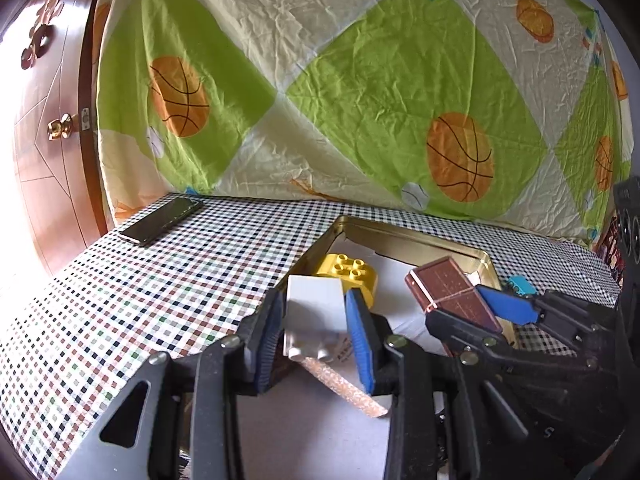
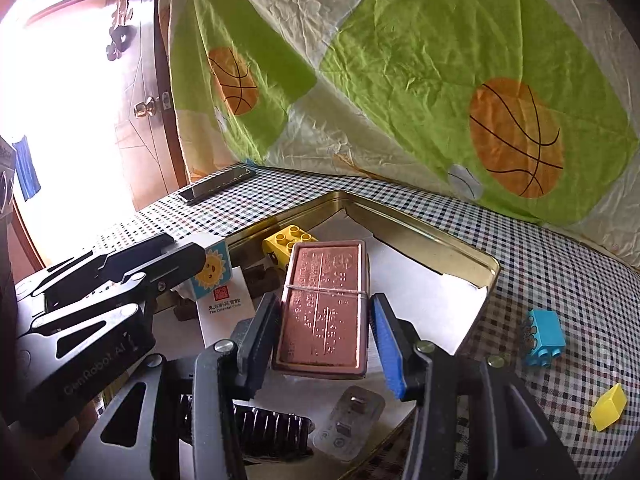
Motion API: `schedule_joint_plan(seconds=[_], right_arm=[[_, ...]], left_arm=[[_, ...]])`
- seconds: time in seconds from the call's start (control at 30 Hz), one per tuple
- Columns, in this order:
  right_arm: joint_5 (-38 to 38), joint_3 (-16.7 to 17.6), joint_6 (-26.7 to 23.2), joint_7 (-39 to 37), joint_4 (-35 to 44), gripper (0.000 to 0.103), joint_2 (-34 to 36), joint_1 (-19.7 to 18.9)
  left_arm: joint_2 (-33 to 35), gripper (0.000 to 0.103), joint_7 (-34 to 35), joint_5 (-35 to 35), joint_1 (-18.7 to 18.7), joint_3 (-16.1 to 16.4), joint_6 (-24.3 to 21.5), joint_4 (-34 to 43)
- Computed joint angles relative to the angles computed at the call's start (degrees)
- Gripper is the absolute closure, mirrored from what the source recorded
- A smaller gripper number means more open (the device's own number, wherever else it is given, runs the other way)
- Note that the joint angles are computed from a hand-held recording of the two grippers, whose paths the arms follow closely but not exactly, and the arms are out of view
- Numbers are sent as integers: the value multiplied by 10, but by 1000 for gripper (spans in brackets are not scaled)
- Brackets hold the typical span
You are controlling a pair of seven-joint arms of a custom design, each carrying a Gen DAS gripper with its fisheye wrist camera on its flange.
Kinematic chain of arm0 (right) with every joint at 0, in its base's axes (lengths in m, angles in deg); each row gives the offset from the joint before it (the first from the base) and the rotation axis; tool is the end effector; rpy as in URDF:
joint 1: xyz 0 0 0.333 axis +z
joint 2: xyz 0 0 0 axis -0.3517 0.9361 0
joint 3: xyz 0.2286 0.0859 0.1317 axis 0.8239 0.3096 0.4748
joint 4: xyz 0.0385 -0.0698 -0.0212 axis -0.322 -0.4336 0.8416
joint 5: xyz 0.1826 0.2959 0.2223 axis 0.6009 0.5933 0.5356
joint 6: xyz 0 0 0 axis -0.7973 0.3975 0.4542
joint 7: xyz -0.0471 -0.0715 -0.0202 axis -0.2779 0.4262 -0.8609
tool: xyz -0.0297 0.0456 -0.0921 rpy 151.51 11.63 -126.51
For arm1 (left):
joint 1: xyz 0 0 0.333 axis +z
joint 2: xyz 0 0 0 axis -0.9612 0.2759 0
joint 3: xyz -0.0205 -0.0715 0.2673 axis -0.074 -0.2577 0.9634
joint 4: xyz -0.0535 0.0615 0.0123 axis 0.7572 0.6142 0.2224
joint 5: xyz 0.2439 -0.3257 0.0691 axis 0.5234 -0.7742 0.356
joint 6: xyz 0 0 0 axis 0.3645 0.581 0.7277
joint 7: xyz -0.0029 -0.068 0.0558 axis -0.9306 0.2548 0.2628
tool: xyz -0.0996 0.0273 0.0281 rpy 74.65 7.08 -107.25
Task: Organize rigid objects
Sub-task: 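Lower the white block and pink-brown box into the tin and open both tools, then move the left tool to the blue lego block while the right tool approaches the yellow cube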
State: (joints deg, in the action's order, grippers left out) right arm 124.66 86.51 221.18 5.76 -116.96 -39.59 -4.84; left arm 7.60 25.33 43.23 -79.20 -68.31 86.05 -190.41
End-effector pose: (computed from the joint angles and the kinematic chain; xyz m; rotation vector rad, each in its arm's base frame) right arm 0.6334 0.3044 0.3959 -2.0909 0.5968 -0.2581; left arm 0.5200 -0.1625 0.3933 -1.9155 0.9767 -0.6766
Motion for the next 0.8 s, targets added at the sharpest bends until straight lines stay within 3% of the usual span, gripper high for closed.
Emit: schedule_joint_plan(seconds=[0.03, 0.1, 0.2, 0.43, 0.63, 0.8], right_arm=[[9, 3, 4, -9, -2, 48, -1, -2], [31, 7, 15, -27, -7, 42, -7, -7], [58, 5, 2, -31, -8, 35, -13, -17], [106, -12, 5, -41, -26, 32, -35, -33], [136, -32, 24, -72, -27, 32, -39, -54], [128, -46, 59, -54, 24, 31, 6, -76]], left_arm=[[-1, 55, 0, -2, 0, 0, -3, -1], [-3, 49, -1, -5, -2, -3, -14, -2], [-6, 32, -2, -9, -5, -7, -31, -1], [1, 2, -23, 2, -22, -20, -66, 18], [56, 1, 5, 10, -47, -22, -42, 85], [135, 1, 63, 1, -77, -11, -16, 179]])
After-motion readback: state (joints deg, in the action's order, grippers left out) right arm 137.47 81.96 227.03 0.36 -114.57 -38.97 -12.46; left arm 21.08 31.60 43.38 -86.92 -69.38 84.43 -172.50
